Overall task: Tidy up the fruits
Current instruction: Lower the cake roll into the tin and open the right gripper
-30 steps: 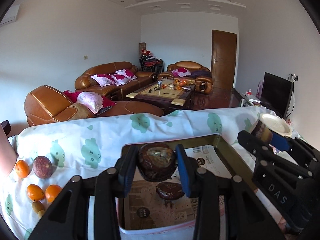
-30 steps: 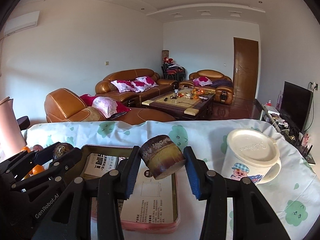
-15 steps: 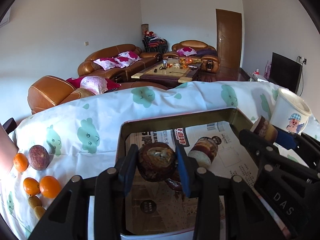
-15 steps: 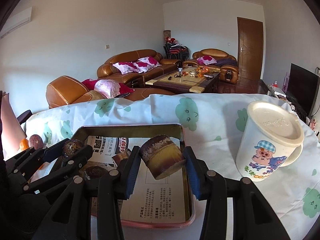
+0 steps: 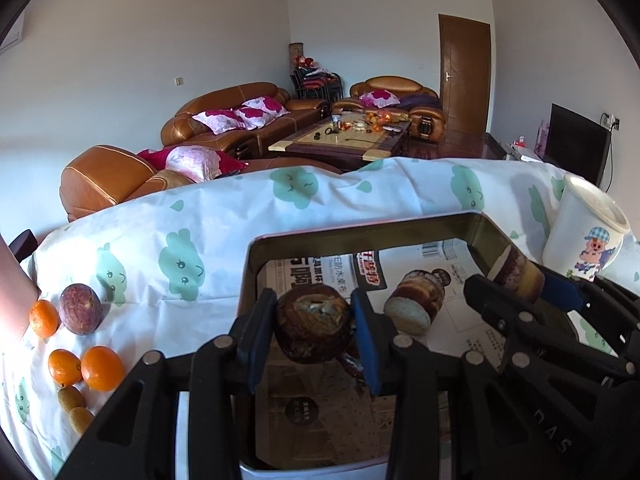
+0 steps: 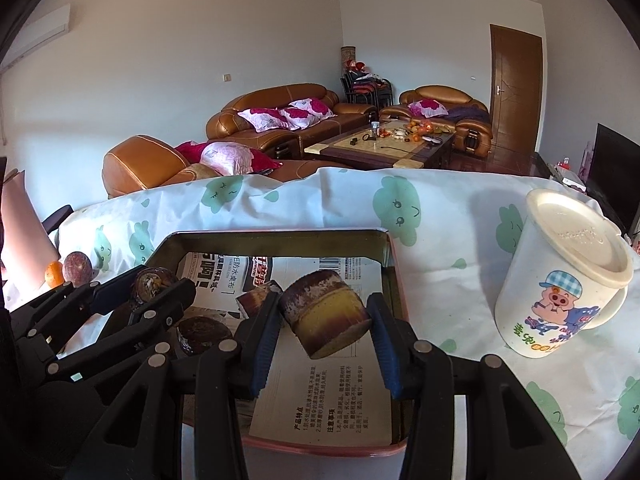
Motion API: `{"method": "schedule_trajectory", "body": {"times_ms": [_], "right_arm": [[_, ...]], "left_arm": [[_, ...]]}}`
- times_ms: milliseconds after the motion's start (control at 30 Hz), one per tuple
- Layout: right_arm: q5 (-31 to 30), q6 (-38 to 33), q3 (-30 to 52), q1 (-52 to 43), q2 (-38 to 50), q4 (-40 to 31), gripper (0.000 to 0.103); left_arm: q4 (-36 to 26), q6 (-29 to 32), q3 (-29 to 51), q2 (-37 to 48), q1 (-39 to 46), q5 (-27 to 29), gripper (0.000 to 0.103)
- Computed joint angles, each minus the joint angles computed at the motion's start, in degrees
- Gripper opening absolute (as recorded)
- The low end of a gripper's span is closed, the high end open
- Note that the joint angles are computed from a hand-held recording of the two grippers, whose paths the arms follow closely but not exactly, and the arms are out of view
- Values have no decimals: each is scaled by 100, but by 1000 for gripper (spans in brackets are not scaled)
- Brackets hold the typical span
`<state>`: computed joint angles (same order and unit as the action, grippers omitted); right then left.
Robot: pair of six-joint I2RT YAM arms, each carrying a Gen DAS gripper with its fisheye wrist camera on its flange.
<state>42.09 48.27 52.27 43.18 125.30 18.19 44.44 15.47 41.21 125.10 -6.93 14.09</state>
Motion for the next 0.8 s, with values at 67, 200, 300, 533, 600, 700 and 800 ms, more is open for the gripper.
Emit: {"method": "schedule_trajectory", "body": {"times_ms": [67,200,300,533,600,700,800], "right_arm": [[-25,-54,-27,3,-5,92,47],[-107,-123,-117,-12,-22,289,47],[-432,-220,-281,-112,-32,685,47],[-812,-170,-364,-215,-23,912,47],[-863,-156,-416,-222,-47,996,47],[-1087,-173,-595,-289,-74,1373,48],[-1254,-249,-795,-320,-114,1818,48]], "left_arm": [[-6,-19,7,2,25,23,40],[-2,-17,-12,-10,36,26,40],[-144,-14,30,-33,62,71,40],[-278,-19,12,-116,105,-10,49],[-319,-24,-8,-167,157,48,51],[-334,-94,-81,-280,202,35,57],[287,-234,-394,-378,230,-287,76]]}}
